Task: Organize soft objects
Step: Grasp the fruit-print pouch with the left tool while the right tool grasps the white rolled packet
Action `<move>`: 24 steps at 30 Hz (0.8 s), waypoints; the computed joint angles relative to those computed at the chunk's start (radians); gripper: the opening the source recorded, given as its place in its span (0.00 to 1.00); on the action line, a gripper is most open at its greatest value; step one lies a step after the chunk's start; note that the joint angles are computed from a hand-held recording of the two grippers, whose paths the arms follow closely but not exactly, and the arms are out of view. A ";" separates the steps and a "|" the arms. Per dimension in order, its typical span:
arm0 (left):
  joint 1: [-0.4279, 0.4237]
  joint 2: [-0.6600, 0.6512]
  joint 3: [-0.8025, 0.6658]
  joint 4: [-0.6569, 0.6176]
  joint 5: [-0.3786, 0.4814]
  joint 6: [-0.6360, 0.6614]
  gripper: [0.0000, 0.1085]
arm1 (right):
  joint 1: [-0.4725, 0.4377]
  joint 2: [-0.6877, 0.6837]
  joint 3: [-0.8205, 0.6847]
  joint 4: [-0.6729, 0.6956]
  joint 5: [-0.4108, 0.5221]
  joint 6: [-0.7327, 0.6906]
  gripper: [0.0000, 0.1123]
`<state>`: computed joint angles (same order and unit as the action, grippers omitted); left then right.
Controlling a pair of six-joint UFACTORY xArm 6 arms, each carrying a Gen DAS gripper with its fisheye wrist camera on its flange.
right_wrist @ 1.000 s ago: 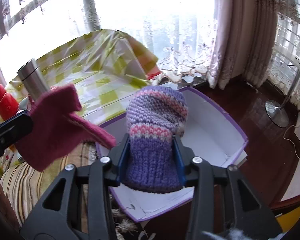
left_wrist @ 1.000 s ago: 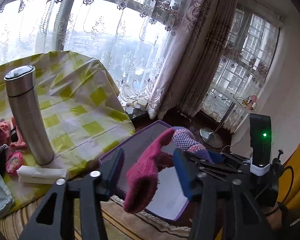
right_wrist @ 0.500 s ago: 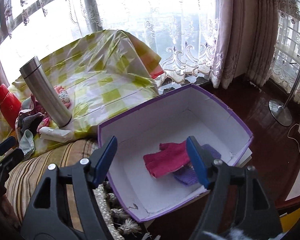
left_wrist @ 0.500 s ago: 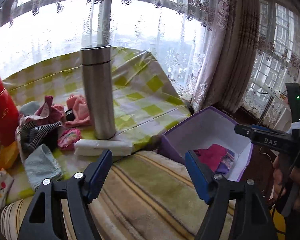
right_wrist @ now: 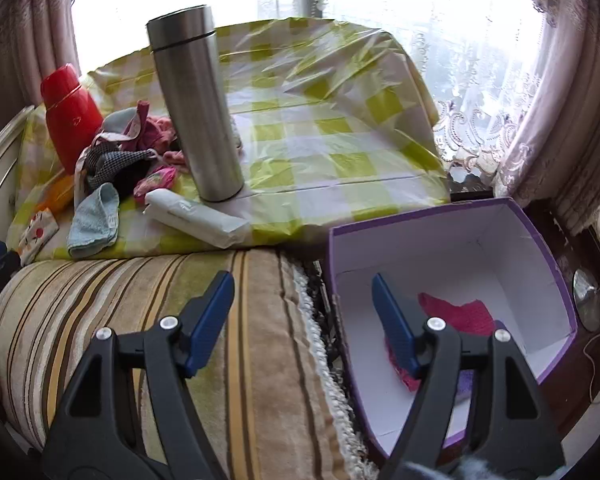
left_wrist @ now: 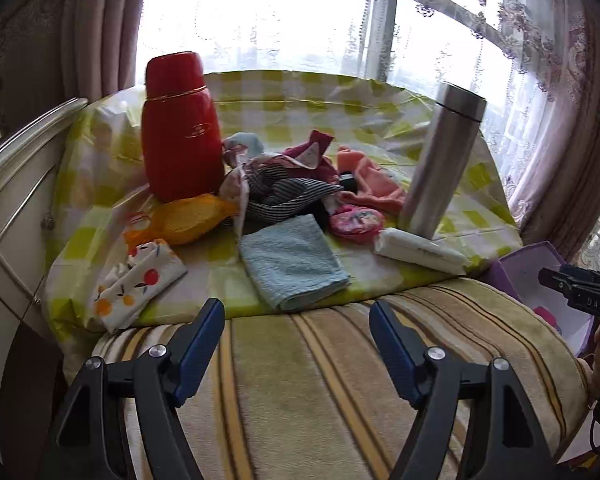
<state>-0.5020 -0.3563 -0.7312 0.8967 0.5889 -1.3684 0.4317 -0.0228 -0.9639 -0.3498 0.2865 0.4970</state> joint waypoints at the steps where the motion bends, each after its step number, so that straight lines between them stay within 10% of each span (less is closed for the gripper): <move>1: 0.016 -0.019 0.021 -0.015 0.012 0.002 0.70 | 0.013 0.023 -0.022 -0.006 0.005 -0.013 0.66; 10: 0.216 -0.120 0.144 -0.222 0.010 0.050 0.69 | 0.071 0.229 -0.255 0.031 0.131 -0.163 0.66; 24: 0.346 0.174 -0.068 -0.276 0.063 0.323 0.69 | 0.107 0.415 -0.484 0.047 0.232 -0.309 0.66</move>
<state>-0.1565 -0.1823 -0.7991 0.6206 0.6524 -1.0454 0.5390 0.3921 -1.4475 -0.3025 0.5181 0.1880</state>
